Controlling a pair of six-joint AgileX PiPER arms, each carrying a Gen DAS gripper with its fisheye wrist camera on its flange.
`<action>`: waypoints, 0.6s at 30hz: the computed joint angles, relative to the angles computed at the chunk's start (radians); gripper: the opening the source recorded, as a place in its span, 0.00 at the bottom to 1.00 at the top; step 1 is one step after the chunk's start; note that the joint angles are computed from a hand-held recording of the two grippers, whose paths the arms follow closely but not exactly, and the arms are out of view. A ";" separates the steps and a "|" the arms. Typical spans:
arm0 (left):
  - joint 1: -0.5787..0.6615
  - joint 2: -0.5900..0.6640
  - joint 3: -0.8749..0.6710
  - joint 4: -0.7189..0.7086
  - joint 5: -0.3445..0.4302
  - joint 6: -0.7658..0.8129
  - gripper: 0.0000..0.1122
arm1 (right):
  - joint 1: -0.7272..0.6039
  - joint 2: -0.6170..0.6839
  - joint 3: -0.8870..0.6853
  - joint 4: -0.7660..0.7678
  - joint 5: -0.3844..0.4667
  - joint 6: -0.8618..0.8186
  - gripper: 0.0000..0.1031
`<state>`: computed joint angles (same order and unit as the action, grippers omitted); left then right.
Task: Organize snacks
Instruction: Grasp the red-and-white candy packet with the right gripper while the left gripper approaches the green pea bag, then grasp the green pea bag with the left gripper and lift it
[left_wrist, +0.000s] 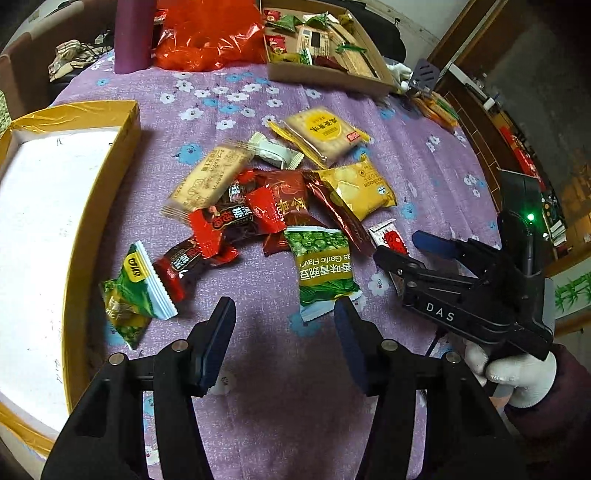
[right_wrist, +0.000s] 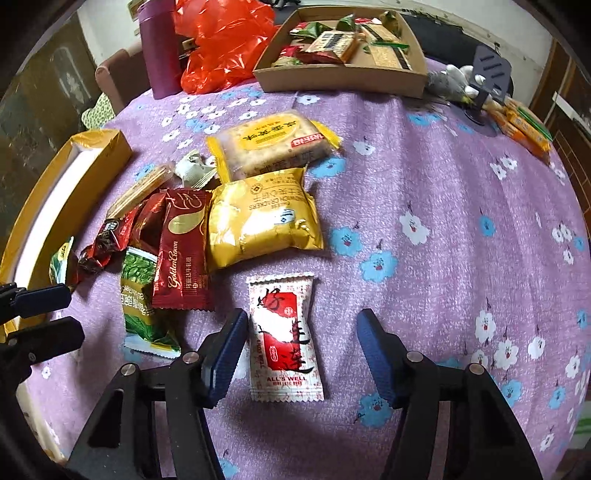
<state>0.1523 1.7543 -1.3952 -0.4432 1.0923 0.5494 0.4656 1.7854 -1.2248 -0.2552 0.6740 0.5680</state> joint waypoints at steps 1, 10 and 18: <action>-0.009 0.005 -0.004 0.009 -0.004 -0.015 0.48 | 0.009 0.006 -0.003 -0.022 0.004 0.017 0.62; -0.064 0.023 -0.022 0.085 -0.021 -0.117 0.48 | 0.030 -0.006 0.014 -0.059 -0.016 0.000 0.29; -0.095 0.044 -0.042 0.059 -0.018 -0.142 0.48 | -0.071 -0.080 0.091 0.148 -0.061 -0.166 0.26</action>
